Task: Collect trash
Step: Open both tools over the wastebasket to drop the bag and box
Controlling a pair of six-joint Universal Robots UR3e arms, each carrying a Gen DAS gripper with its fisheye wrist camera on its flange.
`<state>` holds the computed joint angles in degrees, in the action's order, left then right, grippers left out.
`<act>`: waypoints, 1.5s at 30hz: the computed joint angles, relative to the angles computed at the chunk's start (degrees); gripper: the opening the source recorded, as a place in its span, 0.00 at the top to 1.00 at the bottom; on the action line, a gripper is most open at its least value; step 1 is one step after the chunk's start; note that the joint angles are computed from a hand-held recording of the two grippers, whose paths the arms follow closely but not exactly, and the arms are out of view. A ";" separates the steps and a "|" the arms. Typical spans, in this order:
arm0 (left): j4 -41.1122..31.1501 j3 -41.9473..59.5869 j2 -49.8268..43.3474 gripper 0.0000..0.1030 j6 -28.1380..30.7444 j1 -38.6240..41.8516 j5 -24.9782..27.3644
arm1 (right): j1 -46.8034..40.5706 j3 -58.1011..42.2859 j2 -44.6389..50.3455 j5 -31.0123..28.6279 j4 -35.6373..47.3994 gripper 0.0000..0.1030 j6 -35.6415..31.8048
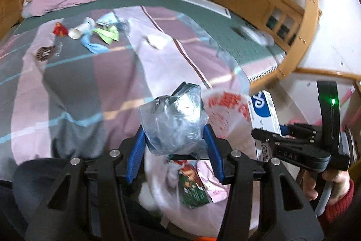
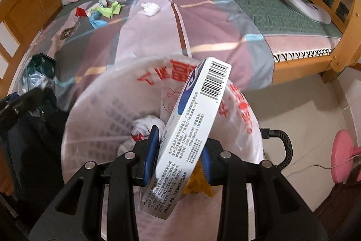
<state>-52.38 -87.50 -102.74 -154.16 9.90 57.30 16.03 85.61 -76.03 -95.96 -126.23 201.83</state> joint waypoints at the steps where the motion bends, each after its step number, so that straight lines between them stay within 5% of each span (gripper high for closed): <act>1: 0.09 -0.46 0.14 0.50 0.29 -0.51 0.33 | -0.05 0.87 -0.43 0.03 -0.03 0.66 -0.12; 7: 0.42 -0.62 -0.50 0.50 0.16 -1.61 1.46 | -1.04 2.33 -0.12 2.12 0.61 0.65 0.64; 11: -0.17 -0.28 -0.93 0.50 0.46 -1.44 1.55 | -3.23 5.35 -2.55 5.26 -1.96 0.36 3.67; 17: -1.42 0.13 -1.56 0.50 1.53 -2.47 1.84 | -6.96 13.70 -10.66 5.26 -12.96 0.36 9.45; 22: -6.29 0.74 -2.34 0.48 7.88 -4.69 0.48 | -9.44 18.18 -15.44 3.82 -19.34 0.33 13.56; 25: -9.58 0.91 -2.60 0.39 12.50 -6.06 -0.90 | -10.36 18.67 -16.23 3.42 -20.21 0.33 14.27; 26: -9.79 0.62 -2.52 0.27 13.31 -6.42 -1.00 | -10.84 18.99 -16.41 3.84 -20.35 0.32 14.37; 27: -8.57 -0.42 -2.08 0.17 13.47 -6.66 -0.80 | -11.25 19.40 -16.84 4.20 -20.29 0.32 14.37; 30: -5.24 -2.20 -1.36 0.13 12.33 -6.62 -0.49 | -11.16 19.34 -16.10 4.54 -20.39 0.32 14.97; 37: -1.23 -2.44 -1.84 0.12 7.30 -4.08 -0.87 | -9.96 17.11 -13.64 4.54 -19.85 0.32 15.13; 45: 16.61 -1.85 -2.86 0.11 -1.92 0.02 5.27 | -8.24 10.84 -8.67 3.15 -16.88 0.32 14.31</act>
<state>-35.77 -89.35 -105.61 -156.08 9.92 62.57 7.79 96.45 -84.70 -92.80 -143.11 216.15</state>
